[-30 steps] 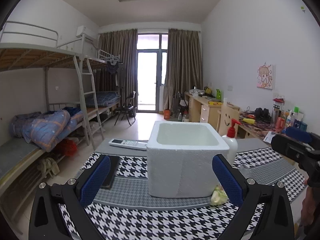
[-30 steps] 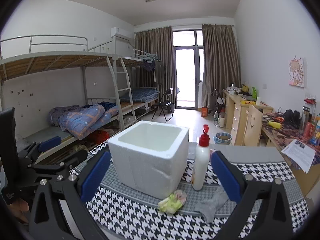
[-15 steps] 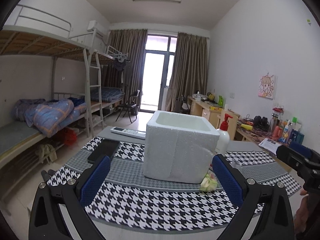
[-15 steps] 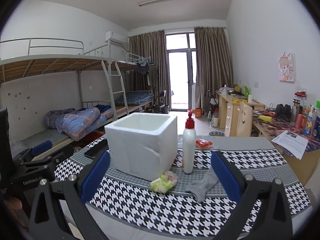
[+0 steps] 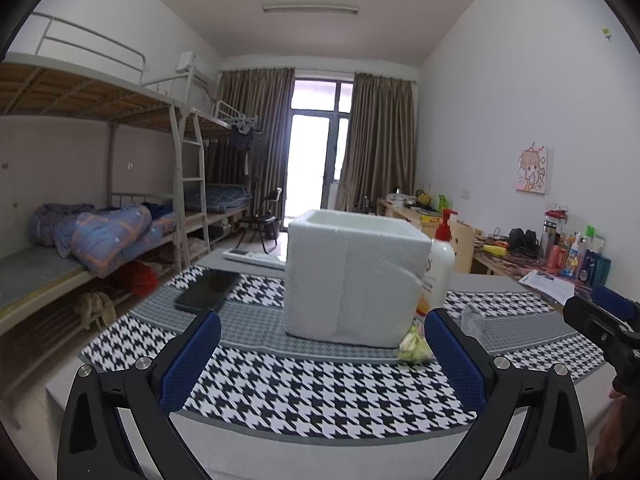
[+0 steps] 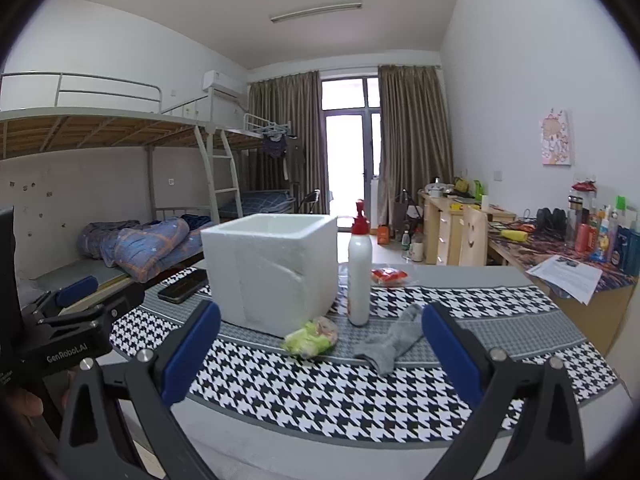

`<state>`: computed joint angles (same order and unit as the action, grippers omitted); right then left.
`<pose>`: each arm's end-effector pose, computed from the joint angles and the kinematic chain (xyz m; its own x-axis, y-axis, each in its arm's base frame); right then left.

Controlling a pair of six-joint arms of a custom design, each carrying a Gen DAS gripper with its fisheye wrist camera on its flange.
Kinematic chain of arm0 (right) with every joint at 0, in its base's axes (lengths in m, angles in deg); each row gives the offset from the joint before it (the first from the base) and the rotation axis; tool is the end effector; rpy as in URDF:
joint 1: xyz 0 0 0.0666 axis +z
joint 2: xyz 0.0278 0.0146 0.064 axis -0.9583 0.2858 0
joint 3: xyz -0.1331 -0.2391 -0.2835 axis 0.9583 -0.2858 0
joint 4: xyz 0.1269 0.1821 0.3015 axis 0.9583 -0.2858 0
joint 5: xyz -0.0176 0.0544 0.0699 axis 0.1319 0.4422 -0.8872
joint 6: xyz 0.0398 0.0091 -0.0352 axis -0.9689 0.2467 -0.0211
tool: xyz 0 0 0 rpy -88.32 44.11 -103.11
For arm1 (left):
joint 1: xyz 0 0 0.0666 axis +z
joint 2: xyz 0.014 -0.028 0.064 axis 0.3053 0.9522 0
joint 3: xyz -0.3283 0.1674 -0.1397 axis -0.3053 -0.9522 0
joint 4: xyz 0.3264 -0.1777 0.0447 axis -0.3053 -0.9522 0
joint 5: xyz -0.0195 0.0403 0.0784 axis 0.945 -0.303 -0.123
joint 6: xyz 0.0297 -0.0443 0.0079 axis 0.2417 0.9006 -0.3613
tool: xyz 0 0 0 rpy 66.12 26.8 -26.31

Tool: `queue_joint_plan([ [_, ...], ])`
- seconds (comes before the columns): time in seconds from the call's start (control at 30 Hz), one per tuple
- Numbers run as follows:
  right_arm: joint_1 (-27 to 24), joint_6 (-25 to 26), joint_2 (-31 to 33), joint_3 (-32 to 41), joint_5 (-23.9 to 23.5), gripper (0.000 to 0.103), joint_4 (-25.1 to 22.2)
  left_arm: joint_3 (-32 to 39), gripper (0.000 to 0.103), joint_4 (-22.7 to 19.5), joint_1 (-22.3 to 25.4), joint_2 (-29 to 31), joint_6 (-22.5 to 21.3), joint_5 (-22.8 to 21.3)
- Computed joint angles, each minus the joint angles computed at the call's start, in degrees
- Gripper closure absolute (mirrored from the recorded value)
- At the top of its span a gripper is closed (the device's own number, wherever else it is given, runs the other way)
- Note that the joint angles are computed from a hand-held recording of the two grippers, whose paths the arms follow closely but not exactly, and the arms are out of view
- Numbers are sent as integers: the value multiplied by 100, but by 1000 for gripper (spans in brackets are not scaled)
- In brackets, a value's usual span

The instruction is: Organize soft objects

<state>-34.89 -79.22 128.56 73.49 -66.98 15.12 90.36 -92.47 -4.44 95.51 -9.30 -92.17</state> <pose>0.3519 0.2635 0.4927 -0.2006 -0.0368 -0.9790 -0.2982 0.9542 0.0253 0.3648 -0.1340 0.4906 -0.2273 -0.1137 -0.9672 -0.0594 0.9929 -0.1028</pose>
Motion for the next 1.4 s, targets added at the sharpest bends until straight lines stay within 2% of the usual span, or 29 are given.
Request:
queue_joint_plan([
  [0.17, -48, 34, -25, -196, -42, 1, 174, -183, 1, 96, -3, 28, 32, 80],
  [0.6, -266, -180, 253, 1, -190, 1, -171, 100, 1, -89, -56, 430, -86, 449],
  [0.93, -529, -364, 619, 430, -332, 1, -709, 832, 1, -721, 121, 993, -225, 1082],
  [1.23, -761, -566, 968, 906, -598, 1, -1337, 1635, 1, -1476, 137, 1642, -419, 1343],
  [1.4, -898, -702, 1074, 1051, -744, 1, -1538, 1831, 1, -1627, 125, 1859, -478, 1452],
])
